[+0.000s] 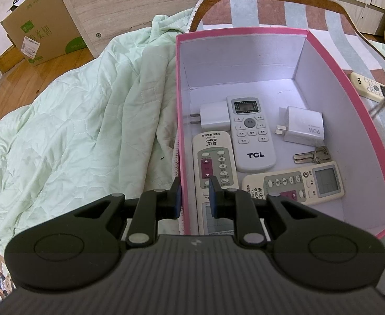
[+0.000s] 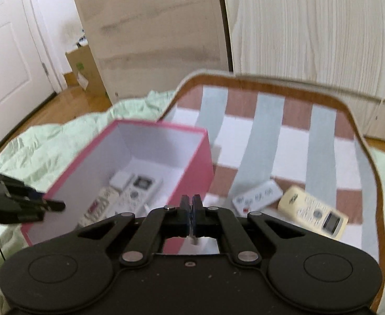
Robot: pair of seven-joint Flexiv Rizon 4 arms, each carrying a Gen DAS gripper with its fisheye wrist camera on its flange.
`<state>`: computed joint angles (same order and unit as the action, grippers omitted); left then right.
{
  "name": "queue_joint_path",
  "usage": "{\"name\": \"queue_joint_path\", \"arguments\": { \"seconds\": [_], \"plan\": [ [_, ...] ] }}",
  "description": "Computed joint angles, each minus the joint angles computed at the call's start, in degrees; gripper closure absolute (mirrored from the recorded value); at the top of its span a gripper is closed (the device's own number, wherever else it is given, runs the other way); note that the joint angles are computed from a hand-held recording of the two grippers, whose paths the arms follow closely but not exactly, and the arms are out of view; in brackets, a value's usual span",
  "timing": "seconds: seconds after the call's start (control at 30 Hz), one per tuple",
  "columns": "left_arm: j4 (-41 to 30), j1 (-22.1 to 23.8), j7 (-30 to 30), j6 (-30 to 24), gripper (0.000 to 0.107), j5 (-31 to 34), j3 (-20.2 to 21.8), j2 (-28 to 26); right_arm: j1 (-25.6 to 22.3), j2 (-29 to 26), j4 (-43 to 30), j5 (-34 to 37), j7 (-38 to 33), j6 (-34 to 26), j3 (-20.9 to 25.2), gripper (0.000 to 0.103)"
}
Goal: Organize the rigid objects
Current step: 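Reach the right gripper to the second key ring and close on it, then carry the keys into the pink box and open the right gripper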
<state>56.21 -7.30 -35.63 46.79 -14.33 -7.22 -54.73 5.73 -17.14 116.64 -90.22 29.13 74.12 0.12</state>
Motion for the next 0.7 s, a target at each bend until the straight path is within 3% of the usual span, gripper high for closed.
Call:
{"name": "queue_joint_path", "arguments": {
  "seconds": [0.2,0.4,0.7],
  "plan": [
    [0.9,0.0,0.7,0.8,0.089,0.2,-0.2,0.3,1.3,0.7,-3.2,-1.0,-2.4,-2.1,0.2,0.100],
    [1.1,0.0,0.8,0.9,0.089,0.1,-0.1,0.4,1.8,-1.1,-8.2,-2.4,-5.5,-0.1,-0.1,0.100],
    [1.4,0.0,1.0,1.3,0.089,0.1,-0.2,0.5,4.1,-7.9,-13.8,8.2,-18.0,2.8,-2.5,0.100]
  ]
}}
